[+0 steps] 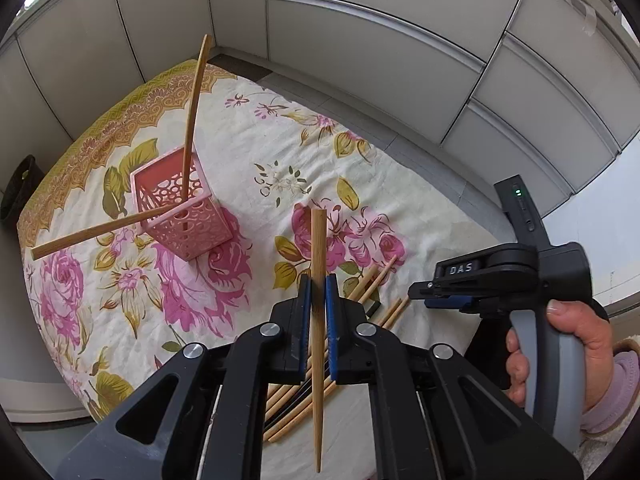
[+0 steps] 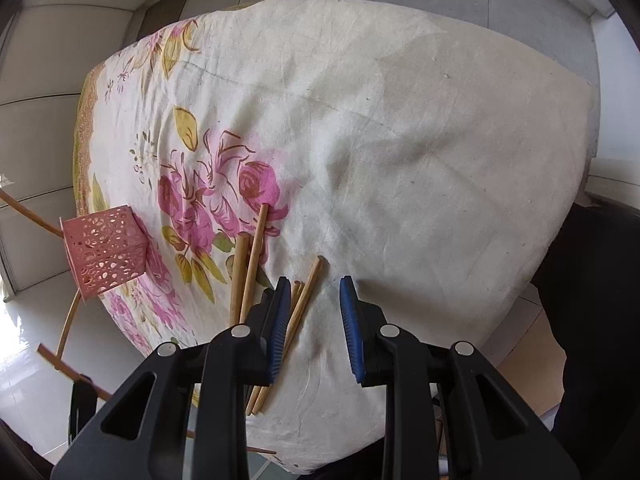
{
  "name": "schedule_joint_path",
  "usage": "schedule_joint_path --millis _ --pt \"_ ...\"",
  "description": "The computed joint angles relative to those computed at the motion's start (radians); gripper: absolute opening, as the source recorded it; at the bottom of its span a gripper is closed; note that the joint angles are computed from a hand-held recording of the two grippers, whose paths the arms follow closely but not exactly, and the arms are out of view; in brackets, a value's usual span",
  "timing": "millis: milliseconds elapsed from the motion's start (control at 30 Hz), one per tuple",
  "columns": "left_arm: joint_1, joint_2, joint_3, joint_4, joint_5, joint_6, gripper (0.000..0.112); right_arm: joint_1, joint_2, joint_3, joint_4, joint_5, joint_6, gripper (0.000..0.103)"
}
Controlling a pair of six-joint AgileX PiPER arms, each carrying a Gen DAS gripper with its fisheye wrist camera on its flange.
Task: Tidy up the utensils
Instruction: 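Grasp a chopstick with the left gripper while the right gripper grasps another, then lift the left gripper's chopstick toward the pink cup while the right gripper carries its own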
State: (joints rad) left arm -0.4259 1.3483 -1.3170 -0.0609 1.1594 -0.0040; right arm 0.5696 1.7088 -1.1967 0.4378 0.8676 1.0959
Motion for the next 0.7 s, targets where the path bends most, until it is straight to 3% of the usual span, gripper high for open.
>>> schedule_joint_path --millis 300,533,700 --pt "0.052 -0.071 -0.001 -0.016 0.004 0.020 0.006 0.064 0.127 -0.187 -0.169 0.127 0.087 0.008" --pt "0.020 -0.170 0.011 0.011 -0.031 -0.031 0.006 0.114 0.034 -0.079 -0.294 0.009 0.103 0.006" --pt "-0.066 -0.291 0.070 0.102 -0.086 -0.232 0.006 0.124 -0.082 -0.013 -0.371 -0.041 0.098 0.006"
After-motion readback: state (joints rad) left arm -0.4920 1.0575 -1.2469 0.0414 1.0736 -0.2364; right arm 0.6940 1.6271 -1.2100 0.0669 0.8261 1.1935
